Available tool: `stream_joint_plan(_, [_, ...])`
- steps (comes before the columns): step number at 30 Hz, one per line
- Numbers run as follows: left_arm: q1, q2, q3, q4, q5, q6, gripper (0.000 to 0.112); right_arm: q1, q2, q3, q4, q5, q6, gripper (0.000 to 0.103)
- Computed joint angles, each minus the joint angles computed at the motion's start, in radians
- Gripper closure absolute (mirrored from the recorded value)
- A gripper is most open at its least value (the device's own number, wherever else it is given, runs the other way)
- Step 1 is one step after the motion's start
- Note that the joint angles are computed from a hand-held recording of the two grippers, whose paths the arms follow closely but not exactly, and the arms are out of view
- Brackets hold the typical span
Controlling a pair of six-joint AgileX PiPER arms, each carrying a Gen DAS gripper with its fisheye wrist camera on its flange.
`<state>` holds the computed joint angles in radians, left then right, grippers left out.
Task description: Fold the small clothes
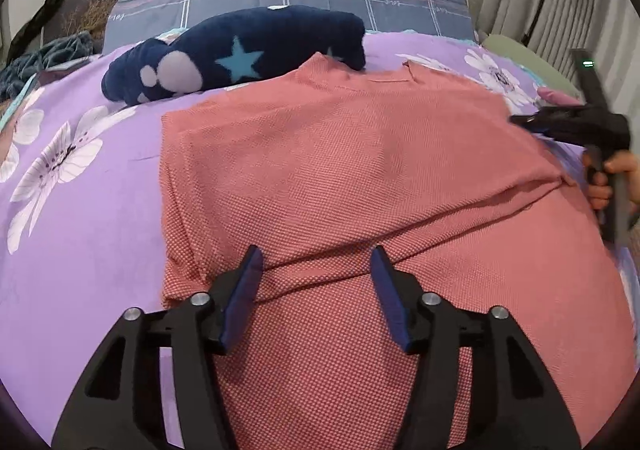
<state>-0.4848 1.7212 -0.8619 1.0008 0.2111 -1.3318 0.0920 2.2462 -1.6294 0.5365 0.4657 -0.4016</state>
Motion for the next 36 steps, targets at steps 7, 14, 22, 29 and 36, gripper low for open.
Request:
stream_joint_plan(7, [-0.044,-0.010,-0.017,0.010,0.104,-0.014,0.047,-0.028,-0.240,0.362,0.393,-0.144,-0.424,0.088])
stream_joint_plan(14, [-0.123,-0.274,0.239,0.026,0.168,-0.154,0.046,-0.132,-0.626,0.941,0.887,-0.110,-1.104,0.086])
stream_joint_plan(22, [-0.319,-0.564,0.525,-0.100,0.150,-0.180,0.045,-0.299,-0.769,1.239,1.041,0.024,-1.346,0.083])
stream_joint_plan(29, [-0.646,-0.716,0.616,-0.089,0.273,-0.428,0.045,-0.464,-0.850,1.332,0.868,0.148,-1.307,0.079])
stream_joint_plan(36, [-0.948,-0.758,0.625,-0.060,0.379,-0.698,0.046,-0.789,-0.926,1.422,0.599,0.383,-1.282,0.074])
